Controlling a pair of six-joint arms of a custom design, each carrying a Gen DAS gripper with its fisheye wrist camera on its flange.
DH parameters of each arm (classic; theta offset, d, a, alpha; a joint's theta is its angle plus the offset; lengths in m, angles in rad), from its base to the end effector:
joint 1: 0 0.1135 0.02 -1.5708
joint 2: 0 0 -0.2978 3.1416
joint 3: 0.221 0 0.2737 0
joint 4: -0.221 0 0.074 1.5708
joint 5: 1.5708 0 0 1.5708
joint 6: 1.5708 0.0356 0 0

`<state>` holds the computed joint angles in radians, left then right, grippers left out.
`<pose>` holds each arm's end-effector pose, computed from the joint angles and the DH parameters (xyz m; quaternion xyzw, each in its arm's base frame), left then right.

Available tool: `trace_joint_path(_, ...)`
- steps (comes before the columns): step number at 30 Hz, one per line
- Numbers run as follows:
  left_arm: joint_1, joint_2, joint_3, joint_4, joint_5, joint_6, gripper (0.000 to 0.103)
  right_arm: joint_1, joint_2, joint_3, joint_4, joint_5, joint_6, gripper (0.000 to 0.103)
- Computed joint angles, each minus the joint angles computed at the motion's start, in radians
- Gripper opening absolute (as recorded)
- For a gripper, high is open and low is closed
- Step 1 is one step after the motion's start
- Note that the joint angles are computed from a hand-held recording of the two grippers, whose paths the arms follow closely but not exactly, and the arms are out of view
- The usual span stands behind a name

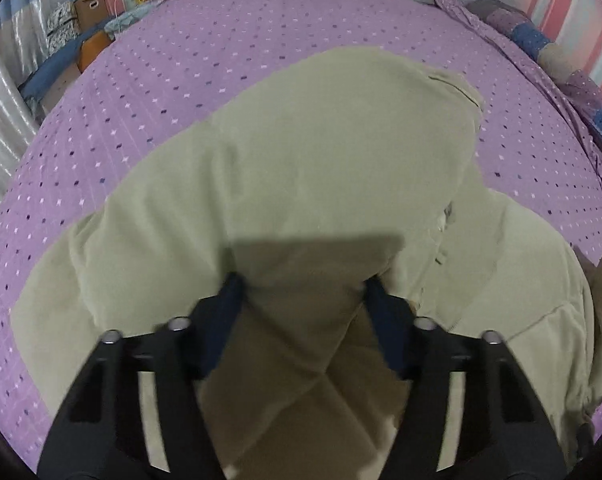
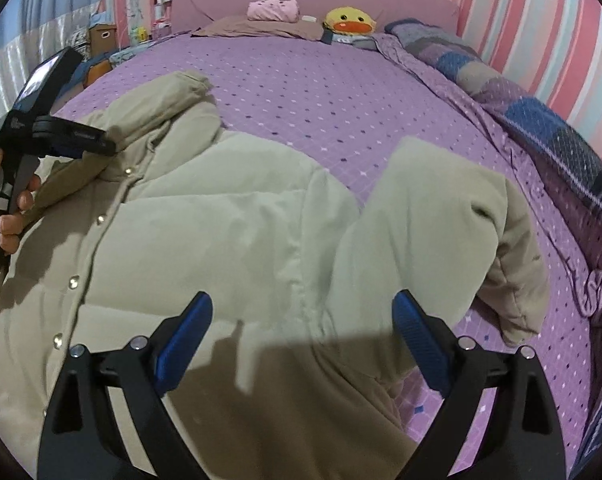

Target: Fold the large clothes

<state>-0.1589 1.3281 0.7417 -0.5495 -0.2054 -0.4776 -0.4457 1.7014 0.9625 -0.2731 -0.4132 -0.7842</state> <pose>0.2479 -0.0324 0.2061 -0.1760 0.9555 0.0279 0.2352 0.3248 -0.1393 0.1829 -0.2142 0.9178 0.0053 0.3342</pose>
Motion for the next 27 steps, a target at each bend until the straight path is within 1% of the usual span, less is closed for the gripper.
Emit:
trace_joint_path(1,0.005,-0.017,-0.008,0.006,0.011,0.011,0.041,0.001,0.01,0.004,0.002,0.003,0.003,0.092)
trace_joint_path(2,0.011,-0.064,-0.022,0.006,0.037,0.026,0.025,0.003,0.011,-0.001,0.01,0.005,0.007,0.092)
trace_joint_path(3,0.001,-0.096,-0.03,-0.002,0.04,0.029,0.014,0.008,0.011,-0.005,0.016,0.004,0.011,0.092)
trace_joint_path(5,-0.041,-0.189,-0.04,-0.048,0.005,0.047,0.01,0.019,0.009,-0.009,0.022,0.005,0.015,0.092)
trace_joint_path(7,-0.099,-0.286,-0.056,-0.114,-0.009,0.043,0.008,0.026,-0.004,-0.025,0.039,0.005,0.015,0.092)
trace_joint_path(9,-0.168,-0.368,-0.075,-0.177,-0.008,0.026,0.008,0.031,-0.018,-0.04,0.049,0.014,0.01,0.092)
trace_joint_path(11,-0.274,-0.441,-0.089,-0.253,-0.043,-0.012,0.008,0.029,-0.04,-0.059,0.06,0.02,0.003,0.092)
trace_joint_path(12,-0.343,-0.474,-0.092,-0.293,-0.062,-0.049,0.008,0.025,-0.049,-0.063,0.056,0.019,-0.002,0.092)
trace_joint_path(13,-0.441,-0.515,-0.095,-0.347,-0.09,-0.115,0.008,0.02,-0.058,-0.066,0.048,0.019,-0.008,0.092)
trace_joint_path(16,-0.673,-0.512,-0.102,-0.445,-0.214,-0.302,0.009,0.0,-0.075,-0.062,0.017,0.008,-0.018,0.092)
trace_joint_path(17,-0.727,-0.479,-0.114,-0.465,-0.251,-0.355,0.013,-0.006,-0.072,-0.051,-0.003,0.003,-0.017,0.092)
trace_joint_path(19,-0.742,-0.446,-0.131,-0.466,-0.247,-0.397,0.021,-0.007,-0.052,-0.019,-0.055,0.006,0.0,0.092)
trace_joint_path(21,-0.747,-0.456,-0.131,-0.47,-0.247,-0.411,0.055,-0.01,-0.037,0.012,-0.108,-0.014,0.021,0.092)
trace_joint_path(23,-0.774,-0.494,-0.126,-0.507,-0.277,-0.451,0.072,-0.008,-0.024,0.046,-0.173,-0.064,0.038,0.092)
trace_joint_path(25,-0.795,-0.547,-0.11,-0.571,-0.299,-0.496,0.072,0.015,-0.001,0.081,-0.231,-0.096,0.057,0.092)
trace_joint_path(26,-0.833,-0.581,-0.106,-0.629,-0.315,-0.555,0.073,0.045,0.022,0.106,-0.261,-0.101,0.082,0.092)
trace_joint_path(27,-0.837,-0.61,-0.098,-0.671,-0.321,-0.585,0.077,0.068,0.035,0.115,-0.273,-0.102,0.1,0.092)
